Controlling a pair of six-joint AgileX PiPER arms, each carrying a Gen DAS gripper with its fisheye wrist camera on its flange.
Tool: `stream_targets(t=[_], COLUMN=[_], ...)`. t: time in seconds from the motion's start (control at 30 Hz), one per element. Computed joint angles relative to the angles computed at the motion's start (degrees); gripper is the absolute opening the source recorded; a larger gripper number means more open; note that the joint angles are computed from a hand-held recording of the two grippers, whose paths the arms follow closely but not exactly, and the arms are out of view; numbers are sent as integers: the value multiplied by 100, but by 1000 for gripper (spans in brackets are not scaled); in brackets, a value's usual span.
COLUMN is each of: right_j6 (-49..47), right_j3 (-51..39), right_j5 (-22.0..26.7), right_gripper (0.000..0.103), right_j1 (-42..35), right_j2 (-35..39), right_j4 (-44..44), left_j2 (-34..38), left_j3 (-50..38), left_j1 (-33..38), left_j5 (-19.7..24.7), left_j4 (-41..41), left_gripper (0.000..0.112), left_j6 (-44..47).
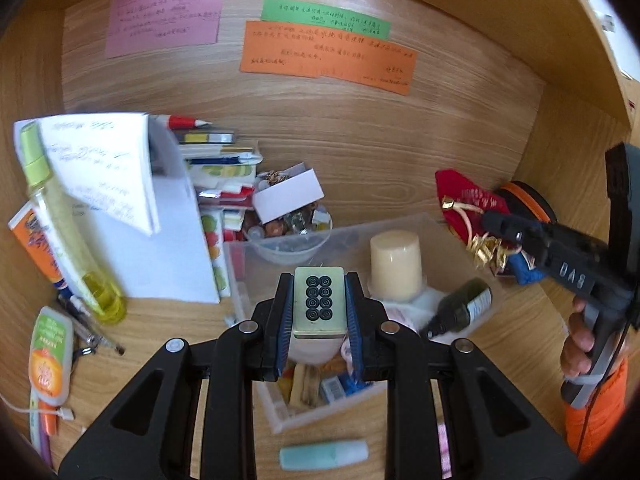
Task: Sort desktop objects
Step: 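Carry the red pouch and domino tile into the clear box and release both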
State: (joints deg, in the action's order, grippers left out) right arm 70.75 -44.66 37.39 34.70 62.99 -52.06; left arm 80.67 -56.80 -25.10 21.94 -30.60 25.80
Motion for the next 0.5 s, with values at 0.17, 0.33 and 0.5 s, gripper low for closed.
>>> stream_targets(t=[0.17, 0.33, 0.5], right_j6=[-342, -1637, -2385], right_j3=[116, 270, 379], right_j5=[-623, -1406, -1647], right_gripper=[11, 11, 12], right_j1=[-487, -1283, -1624], right_j2=[202, 405, 493], right_j4=[287, 1648, 2359], left_j2=[678, 1343, 1883], left_j3=[-701, -1316, -1729], left_j1=[-253, -602, -819], left_j5=[213, 353, 411], left_j4=[630, 1357, 2131], left_gripper=[24, 24, 24], left_j6=[-735, -1496, -2250])
